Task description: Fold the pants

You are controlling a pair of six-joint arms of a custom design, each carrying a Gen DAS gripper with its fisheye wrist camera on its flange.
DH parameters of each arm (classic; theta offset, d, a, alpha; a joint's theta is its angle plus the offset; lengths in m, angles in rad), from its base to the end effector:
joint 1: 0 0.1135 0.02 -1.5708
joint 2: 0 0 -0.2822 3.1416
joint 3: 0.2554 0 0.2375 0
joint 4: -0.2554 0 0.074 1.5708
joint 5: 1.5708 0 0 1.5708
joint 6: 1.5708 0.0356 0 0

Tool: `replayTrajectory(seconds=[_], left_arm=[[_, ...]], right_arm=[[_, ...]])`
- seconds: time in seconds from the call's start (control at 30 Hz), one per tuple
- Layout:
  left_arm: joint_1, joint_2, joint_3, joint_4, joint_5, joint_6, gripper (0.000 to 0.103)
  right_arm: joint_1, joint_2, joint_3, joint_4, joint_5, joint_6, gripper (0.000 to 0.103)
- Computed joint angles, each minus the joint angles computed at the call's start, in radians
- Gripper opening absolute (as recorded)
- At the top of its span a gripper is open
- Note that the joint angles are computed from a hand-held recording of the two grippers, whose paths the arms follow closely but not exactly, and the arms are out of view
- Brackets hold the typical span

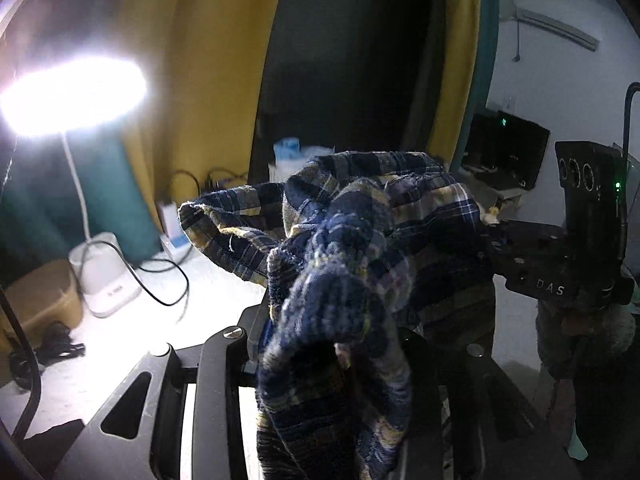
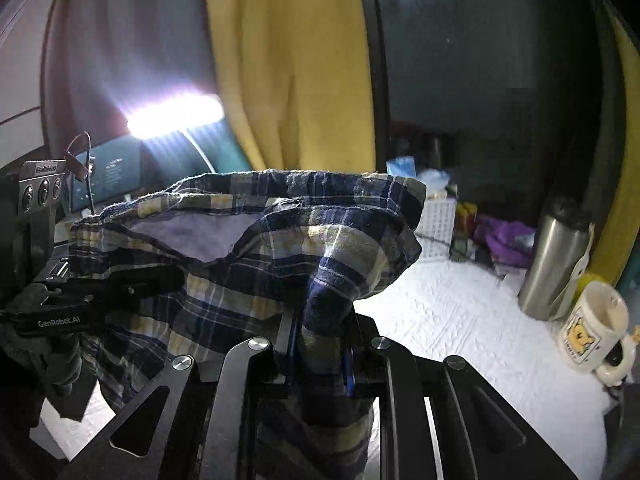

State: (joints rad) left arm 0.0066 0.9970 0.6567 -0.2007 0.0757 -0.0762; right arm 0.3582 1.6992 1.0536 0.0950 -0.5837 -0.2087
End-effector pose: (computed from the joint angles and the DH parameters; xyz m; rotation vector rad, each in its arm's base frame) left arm 0.1973 -0.0014 0.2740 -0.0422 2.1120 -0.1215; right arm 0.3342 0.1460 0.2488 -0.9124 1.8890 0.7062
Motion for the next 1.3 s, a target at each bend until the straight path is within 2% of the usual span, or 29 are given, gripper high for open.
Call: replayTrajectory(seconds=[0.4, 0.6, 0.67, 0.7, 0.77, 0.8, 1.03, 1.17, 1.3], left_arm=[[-0.097, -0.357, 0.026, -0.232, -0.149, -0.009, 0.033], [-0.153, -0.524, 0.049, -0.349, -0.242, 0.002, 0.033], [-0.124, -0.556, 0.044, -0.361, -0.221, 0.012, 0.033], [-0.063, -0.571, 0.033, -0.36, -0.162, 0.026, 0.033], [0.122, -0.576, 0.0, -0.339, 0.022, 0.053, 0.033], [0.169, -0.56, -0.015, -0.321, 0.07, 0.053, 0.033], [0.159, -0.414, -0.061, -0.202, 0.119, 0.058, 0.033], [0.141, -0.252, -0.076, -0.081, 0.142, 0.044, 0.033], [0.058, -0.086, -0.068, 0.024, 0.1, 0.014, 0.033]], right_arm=[[0.033, -0.315, -0.195, 0.06, -0.014, 0.025, 0.017], [0.106, -0.452, -0.264, 0.079, 0.022, 0.042, 0.017], [0.139, -0.495, -0.287, 0.088, 0.056, 0.051, 0.011], [0.153, -0.506, -0.288, 0.08, 0.068, 0.049, 0.011], [0.18, -0.512, -0.288, 0.066, 0.107, 0.039, 0.011], [0.19, -0.506, -0.289, 0.062, 0.126, 0.037, 0.011], [0.145, -0.42, -0.298, 0.081, 0.136, 0.063, 0.01], [0.079, -0.342, -0.278, 0.098, 0.107, 0.072, 0.01], [0.016, -0.233, -0.244, 0.114, 0.079, 0.071, 0.01]])
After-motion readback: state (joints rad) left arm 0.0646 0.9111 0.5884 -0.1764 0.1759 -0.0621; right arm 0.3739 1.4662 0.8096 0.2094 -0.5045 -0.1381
